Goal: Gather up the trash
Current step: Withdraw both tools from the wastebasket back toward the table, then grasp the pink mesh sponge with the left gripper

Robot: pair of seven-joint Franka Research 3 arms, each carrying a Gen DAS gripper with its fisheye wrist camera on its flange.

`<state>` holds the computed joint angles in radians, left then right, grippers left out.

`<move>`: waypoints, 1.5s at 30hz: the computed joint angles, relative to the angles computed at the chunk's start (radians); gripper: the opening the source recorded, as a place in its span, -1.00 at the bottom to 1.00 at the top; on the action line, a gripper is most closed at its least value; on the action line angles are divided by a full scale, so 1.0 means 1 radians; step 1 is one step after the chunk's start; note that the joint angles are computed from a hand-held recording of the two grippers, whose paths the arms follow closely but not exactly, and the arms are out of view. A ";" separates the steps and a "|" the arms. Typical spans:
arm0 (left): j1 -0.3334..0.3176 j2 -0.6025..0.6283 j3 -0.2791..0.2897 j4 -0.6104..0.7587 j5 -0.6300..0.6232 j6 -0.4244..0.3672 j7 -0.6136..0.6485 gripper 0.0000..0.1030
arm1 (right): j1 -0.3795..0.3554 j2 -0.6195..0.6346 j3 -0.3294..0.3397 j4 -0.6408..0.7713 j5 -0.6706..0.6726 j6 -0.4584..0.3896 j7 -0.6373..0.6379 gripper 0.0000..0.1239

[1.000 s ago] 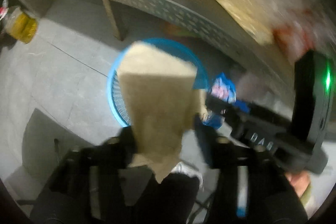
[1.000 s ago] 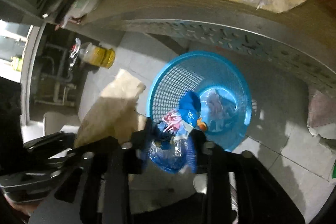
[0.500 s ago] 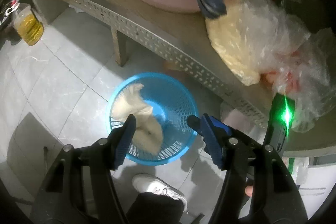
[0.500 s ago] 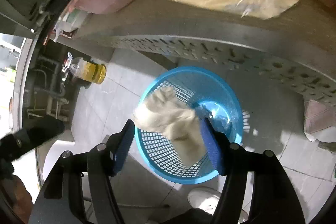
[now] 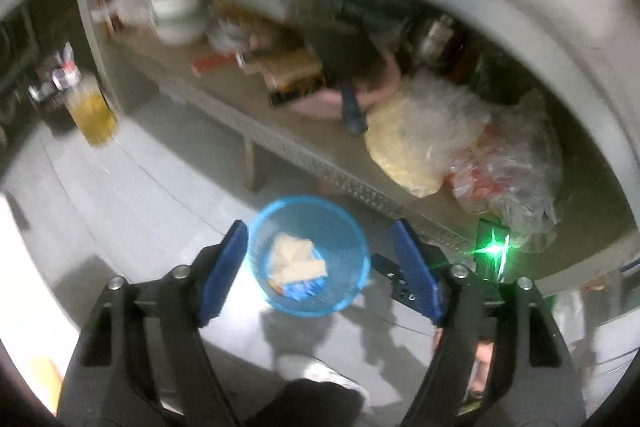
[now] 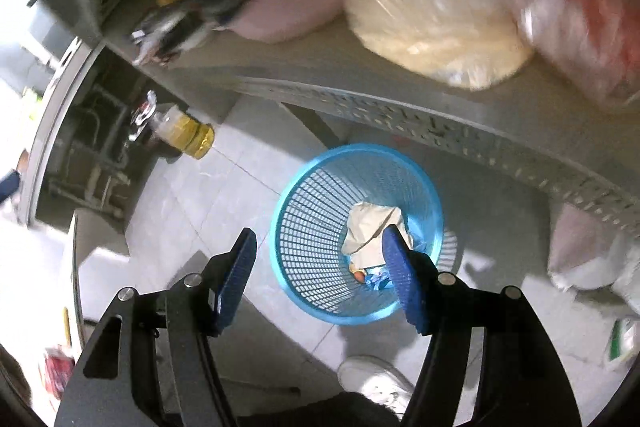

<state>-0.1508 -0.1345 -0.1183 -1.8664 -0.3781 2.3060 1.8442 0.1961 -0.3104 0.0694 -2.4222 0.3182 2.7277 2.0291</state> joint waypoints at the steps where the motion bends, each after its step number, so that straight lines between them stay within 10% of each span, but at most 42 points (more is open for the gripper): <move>1: 0.002 -0.056 0.000 -0.048 0.012 0.033 0.014 0.49 | -0.008 -0.016 0.014 0.004 -0.030 -0.012 0.008 0.13; 17: -0.014 -0.671 0.173 -0.445 0.117 0.059 -0.131 0.64 | -0.043 -0.153 0.237 0.209 -0.481 -0.257 0.117 0.56; 30: 0.215 -1.062 0.293 -0.641 0.341 0.039 -0.361 0.64 | 0.096 -0.101 0.242 0.325 -0.527 -0.208 0.055 0.56; 45: 0.332 -1.015 0.484 -0.641 0.404 0.071 -0.395 0.63 | 0.277 0.003 0.184 0.450 -0.214 -0.193 -0.171 0.56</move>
<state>0.1814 -1.1494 0.3661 -2.5076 0.0256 2.3768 1.4494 0.4735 -0.3079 0.2534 -1.9722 0.1038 2.5347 1.8585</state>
